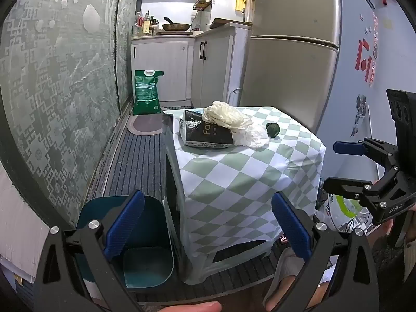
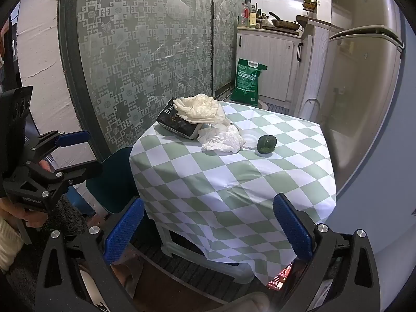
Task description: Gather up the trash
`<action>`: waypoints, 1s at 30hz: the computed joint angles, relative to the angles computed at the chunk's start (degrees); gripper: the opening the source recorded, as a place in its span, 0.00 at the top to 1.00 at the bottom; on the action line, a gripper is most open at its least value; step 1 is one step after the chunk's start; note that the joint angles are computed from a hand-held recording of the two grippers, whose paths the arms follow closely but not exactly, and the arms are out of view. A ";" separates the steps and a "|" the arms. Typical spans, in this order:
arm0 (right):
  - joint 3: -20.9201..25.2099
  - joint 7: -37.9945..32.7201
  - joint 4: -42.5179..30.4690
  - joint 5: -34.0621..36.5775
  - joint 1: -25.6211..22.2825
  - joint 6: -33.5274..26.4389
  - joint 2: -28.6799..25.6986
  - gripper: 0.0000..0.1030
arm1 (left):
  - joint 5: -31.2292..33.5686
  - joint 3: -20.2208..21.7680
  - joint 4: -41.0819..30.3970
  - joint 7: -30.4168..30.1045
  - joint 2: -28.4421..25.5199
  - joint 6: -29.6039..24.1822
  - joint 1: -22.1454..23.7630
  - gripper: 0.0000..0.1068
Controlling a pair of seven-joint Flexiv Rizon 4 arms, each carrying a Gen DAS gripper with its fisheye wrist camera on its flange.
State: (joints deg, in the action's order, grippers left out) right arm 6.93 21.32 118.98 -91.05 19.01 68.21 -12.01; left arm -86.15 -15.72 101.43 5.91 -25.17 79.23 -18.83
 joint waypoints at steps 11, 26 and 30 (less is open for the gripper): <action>0.00 -0.07 0.02 0.05 -0.01 0.02 0.04 0.02 | -0.71 0.00 -0.15 1.04 -0.07 0.56 -0.26 0.06; 0.02 0.03 0.07 -0.09 -0.09 0.04 0.09 0.02 | -0.80 0.23 -0.20 1.05 -0.09 0.48 -0.44 0.06; 0.03 -0.06 0.11 -0.03 -0.09 0.04 0.13 0.02 | -0.89 0.22 -0.20 1.13 -0.07 0.46 -0.44 0.06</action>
